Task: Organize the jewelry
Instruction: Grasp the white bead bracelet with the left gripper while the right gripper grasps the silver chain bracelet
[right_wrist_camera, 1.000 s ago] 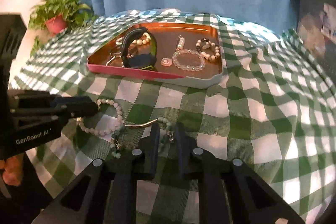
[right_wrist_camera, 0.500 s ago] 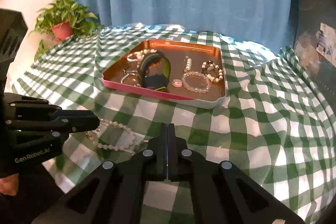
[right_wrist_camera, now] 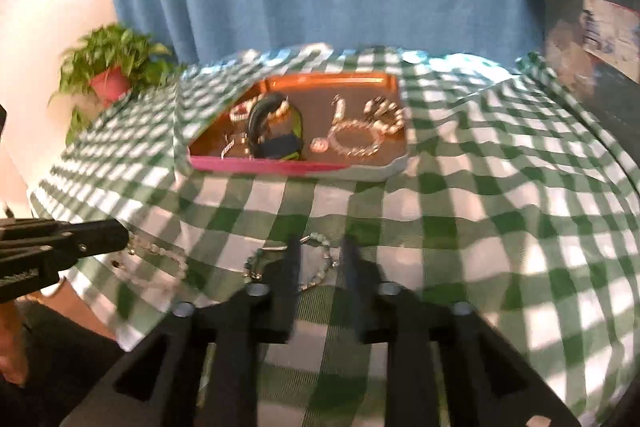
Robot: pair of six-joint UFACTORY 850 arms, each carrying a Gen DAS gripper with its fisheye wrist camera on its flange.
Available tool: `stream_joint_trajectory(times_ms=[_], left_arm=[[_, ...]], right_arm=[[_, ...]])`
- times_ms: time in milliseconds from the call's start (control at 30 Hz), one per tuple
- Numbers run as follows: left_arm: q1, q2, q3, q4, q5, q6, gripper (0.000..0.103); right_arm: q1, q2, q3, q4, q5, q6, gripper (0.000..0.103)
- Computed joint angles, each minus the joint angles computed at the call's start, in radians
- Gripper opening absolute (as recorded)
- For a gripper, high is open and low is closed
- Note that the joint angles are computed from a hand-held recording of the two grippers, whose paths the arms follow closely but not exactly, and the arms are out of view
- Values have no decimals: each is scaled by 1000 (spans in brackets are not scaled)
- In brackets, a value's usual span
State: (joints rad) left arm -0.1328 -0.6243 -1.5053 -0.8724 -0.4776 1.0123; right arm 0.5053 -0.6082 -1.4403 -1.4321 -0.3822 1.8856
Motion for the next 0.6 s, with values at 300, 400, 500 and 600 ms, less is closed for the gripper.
stream_joint_trajectory(times_ms=[300,400,500,600], left_arm=[[-19,-55,-28,140,28,-100,13],[-20,-65,-39,121,10,-56,6],[-10,-64,-56,90,-48,-41,6],[-9,-18,-27,35,-36,14,6]], right_arm=[[-9,-86,-108,303,-54,-374,6],[-12,-93,-118,316,-57,-395,6],[-7,-89,-117,285,-61,-357,5],[9,-60,-105,203,-83,-288,5]])
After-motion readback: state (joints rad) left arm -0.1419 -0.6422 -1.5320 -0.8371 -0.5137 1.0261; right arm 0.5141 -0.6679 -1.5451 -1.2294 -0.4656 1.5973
